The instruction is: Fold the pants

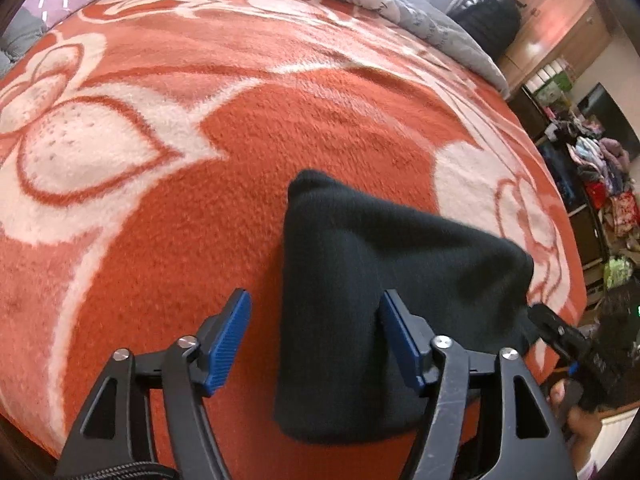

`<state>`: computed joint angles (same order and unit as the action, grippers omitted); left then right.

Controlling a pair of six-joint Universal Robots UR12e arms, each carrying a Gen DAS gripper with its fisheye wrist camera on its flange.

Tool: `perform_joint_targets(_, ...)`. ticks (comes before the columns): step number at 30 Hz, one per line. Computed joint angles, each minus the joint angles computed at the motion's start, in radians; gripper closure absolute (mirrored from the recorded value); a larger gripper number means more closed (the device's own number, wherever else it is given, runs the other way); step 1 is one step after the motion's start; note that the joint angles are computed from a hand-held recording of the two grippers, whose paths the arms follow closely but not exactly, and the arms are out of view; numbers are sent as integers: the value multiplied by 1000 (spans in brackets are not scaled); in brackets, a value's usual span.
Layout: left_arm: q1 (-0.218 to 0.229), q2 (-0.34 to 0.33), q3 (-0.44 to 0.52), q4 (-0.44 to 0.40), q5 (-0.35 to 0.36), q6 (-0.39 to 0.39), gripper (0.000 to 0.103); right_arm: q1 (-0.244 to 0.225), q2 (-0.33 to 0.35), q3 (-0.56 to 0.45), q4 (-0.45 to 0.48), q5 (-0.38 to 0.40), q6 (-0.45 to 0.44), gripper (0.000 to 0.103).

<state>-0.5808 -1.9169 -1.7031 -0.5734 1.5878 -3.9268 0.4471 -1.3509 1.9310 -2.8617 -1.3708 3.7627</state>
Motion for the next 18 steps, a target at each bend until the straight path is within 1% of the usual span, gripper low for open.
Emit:
perform_joint_targets(3, -4, 4, -17, 10, -18, 8, 33, 8, 12, -9, 23, 11, -35, 29)
perform_joint_targets(5, -4, 2, -25, 13, -25, 14, 33, 3, 21, -6, 47, 46, -30, 29)
perform_joint_targets(6, -3, 1, -29, 20, -32, 16, 33, -4, 25, -1, 42, 69, -17, 29)
perform_joint_targets(7, -2, -1, -32, 26, -40, 21, 32, -13, 30, 13, 14, 95, 10, 29)
perform_joint_targets(9, -1, -5, -33, 30, -47, 35, 32, -21, 33, 30, -33, 120, 36, 30)
perform_joint_targets(11, -1, -10, -32, 33, -51, 44, 32, -19, 33, 28, -36, 122, 21, 32)
perform_joint_targets(12, 1, -12, -32, 35, -60, 42, 32, -18, 36, 23, -37, 130, 12, 37)
perform_joint_targets(14, 8, -14, -41, 61, -91, 28, 36, -16, 40, 16, -27, 126, 7, 38)
perform_joint_targets(15, 13, -15, -48, 82, -115, 22, 43, -16, 44, 13, -28, 132, 9, 39)
perform_joint_targets(16, 18, -16, -54, 103, -140, 12, 46, -19, 46, 14, -32, 138, 13, 39)
perform_joint_targets(17, 18, -16, -57, 112, -141, 3, 46, -23, 45, 20, -39, 148, 15, 40)
perform_joint_targets(18, 16, -17, -56, 117, -139, 6, 50, -25, 46, 22, -43, 154, 16, 42)
